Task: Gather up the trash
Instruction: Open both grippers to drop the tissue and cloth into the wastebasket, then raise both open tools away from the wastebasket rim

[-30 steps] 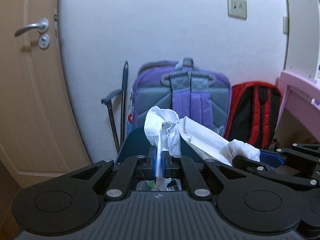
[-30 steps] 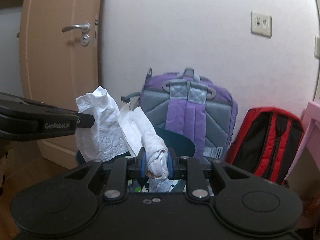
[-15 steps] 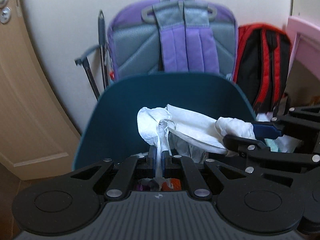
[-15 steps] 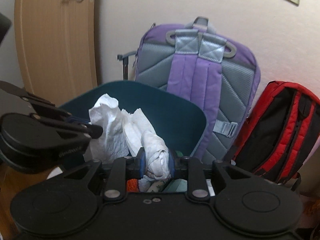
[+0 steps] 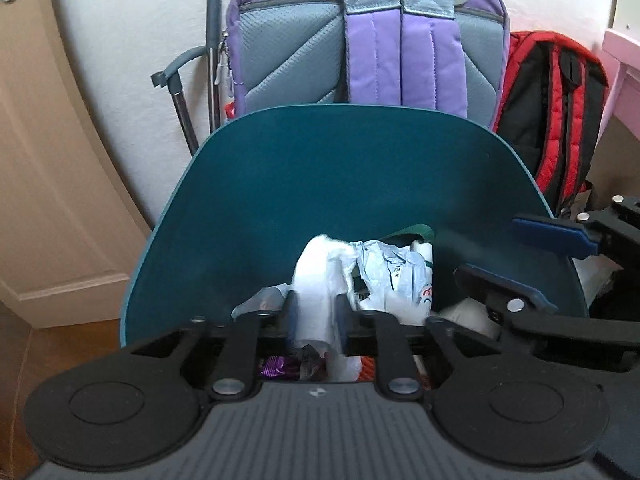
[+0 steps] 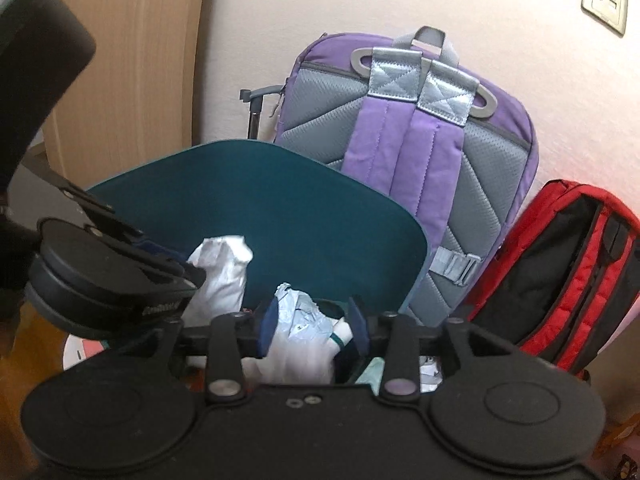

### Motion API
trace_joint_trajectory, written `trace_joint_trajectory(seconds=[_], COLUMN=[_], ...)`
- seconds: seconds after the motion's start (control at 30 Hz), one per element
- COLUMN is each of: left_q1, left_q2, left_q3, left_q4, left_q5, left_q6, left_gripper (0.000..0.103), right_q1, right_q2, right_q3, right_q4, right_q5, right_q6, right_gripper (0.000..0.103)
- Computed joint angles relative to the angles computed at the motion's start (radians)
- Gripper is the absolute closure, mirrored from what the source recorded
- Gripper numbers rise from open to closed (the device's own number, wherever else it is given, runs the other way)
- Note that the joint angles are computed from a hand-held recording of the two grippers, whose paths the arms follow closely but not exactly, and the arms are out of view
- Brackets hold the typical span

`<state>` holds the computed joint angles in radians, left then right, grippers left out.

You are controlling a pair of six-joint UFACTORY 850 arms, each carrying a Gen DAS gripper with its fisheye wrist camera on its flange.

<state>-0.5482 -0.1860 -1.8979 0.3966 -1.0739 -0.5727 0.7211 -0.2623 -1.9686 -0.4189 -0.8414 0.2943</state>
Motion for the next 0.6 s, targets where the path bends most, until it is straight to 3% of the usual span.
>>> trace_joint_trajectory(seconds=[0.13,0.33,0.6], left_q1=[-0.012,-0.026,-0.099], left_q2=[0.025,0.068,0.137], left_q3=[0.021,0.033,0.046], left_q4=[0.045,0.046,0.107], left_q5=[0.010,0.014,-0.019], left_q6=[-0.052,-0.083,-0.142], left_gripper=[0.036,0.032,0.031], right_q1=[0.003,0.011,0.047], right_q2=[0.017,0.055,0.127], right_q3=[0.013,0.027,0.055], right_q4=[-0.017,-0.021,-0.047], right_q5=[0.007,0.001,-0.021], right_q6=[0.017,0.044,0.077], right_gripper=[0.059,0.056,0.055])
